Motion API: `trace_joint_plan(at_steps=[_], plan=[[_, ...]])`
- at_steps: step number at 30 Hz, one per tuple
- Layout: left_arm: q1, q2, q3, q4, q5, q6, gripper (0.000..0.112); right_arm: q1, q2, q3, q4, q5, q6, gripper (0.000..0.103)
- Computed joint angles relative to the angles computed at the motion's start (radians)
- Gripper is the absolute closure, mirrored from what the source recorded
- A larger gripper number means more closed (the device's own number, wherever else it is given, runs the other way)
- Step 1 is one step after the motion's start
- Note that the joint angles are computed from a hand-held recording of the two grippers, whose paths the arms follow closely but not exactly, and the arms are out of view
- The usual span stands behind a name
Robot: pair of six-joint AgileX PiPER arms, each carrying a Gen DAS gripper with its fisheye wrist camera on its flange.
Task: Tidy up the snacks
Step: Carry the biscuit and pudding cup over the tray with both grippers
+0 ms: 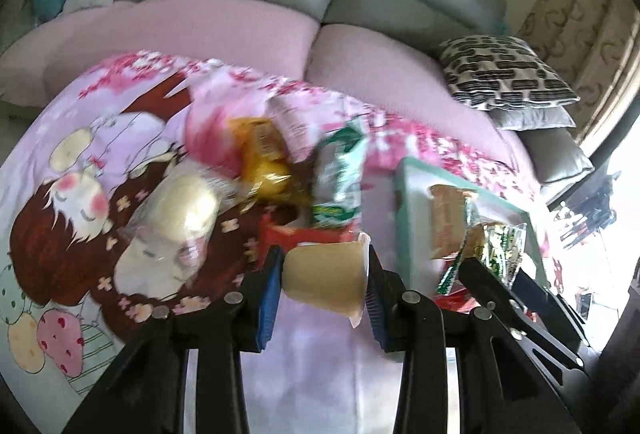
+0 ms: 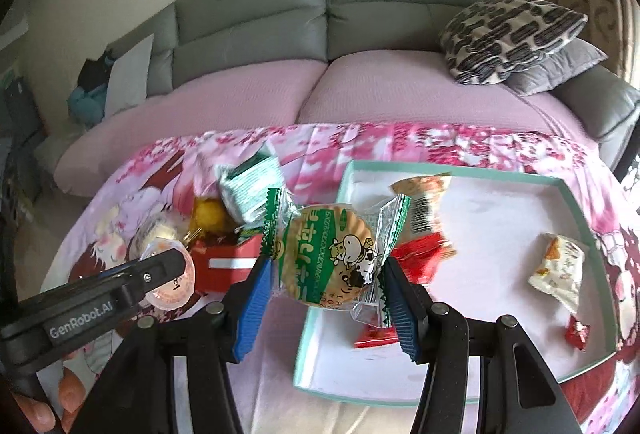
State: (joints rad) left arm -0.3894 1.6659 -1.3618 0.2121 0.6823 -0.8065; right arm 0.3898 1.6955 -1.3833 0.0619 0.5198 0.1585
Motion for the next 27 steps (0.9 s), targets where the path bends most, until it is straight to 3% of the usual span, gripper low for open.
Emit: trace_joint_plan(at_steps=[8, 21, 27], plan=[[-0.109, 0.086, -0.154, 0.029, 0.019, 0.022, 0.073, -0.122, -0.044, 0.041, 0.083, -0.011, -0.059, 0.045], [-0.255, 0.306, -0.477, 0.040, 0.149, 0.116, 0.073, -0.389, -0.070, 0.095, 0.235, 0.007, -0.179, 0.045], [-0.283, 0.401, -0.627, 0.024, 0.215, 0.157, 0.073, -0.453, -0.068, 0.101, 0.276, 0.027, -0.220, 0.045]])
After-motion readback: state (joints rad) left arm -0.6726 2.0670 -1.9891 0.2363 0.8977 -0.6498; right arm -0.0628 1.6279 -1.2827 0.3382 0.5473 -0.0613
